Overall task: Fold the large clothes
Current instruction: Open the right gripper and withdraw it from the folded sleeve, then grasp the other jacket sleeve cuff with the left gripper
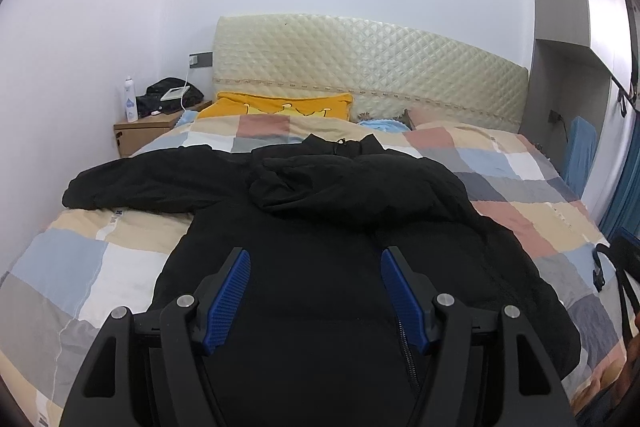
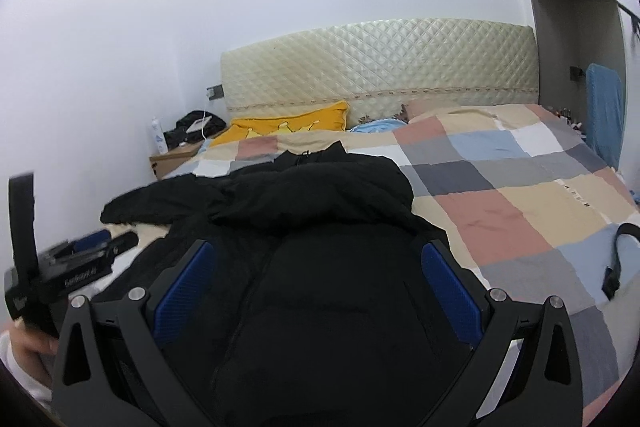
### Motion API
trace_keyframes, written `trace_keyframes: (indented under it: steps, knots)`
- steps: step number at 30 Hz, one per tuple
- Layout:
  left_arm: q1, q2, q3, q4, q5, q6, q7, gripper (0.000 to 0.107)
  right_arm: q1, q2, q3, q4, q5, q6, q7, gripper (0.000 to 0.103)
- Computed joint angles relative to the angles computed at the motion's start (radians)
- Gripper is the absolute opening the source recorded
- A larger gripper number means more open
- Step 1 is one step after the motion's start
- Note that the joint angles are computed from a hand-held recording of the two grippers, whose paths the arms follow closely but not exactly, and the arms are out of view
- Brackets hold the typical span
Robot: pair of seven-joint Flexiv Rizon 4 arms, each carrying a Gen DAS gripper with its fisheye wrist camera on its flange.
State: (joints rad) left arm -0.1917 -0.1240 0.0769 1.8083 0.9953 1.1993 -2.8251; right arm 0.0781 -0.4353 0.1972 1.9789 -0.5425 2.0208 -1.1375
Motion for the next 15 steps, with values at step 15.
trace_keyframes:
  steps: [15]
  knots:
    - [0.07,0.031,0.022,-0.03,-0.09,0.042,0.177,0.068,0.006,-0.021,0.001,0.011,0.027,0.028,-0.027,0.103]
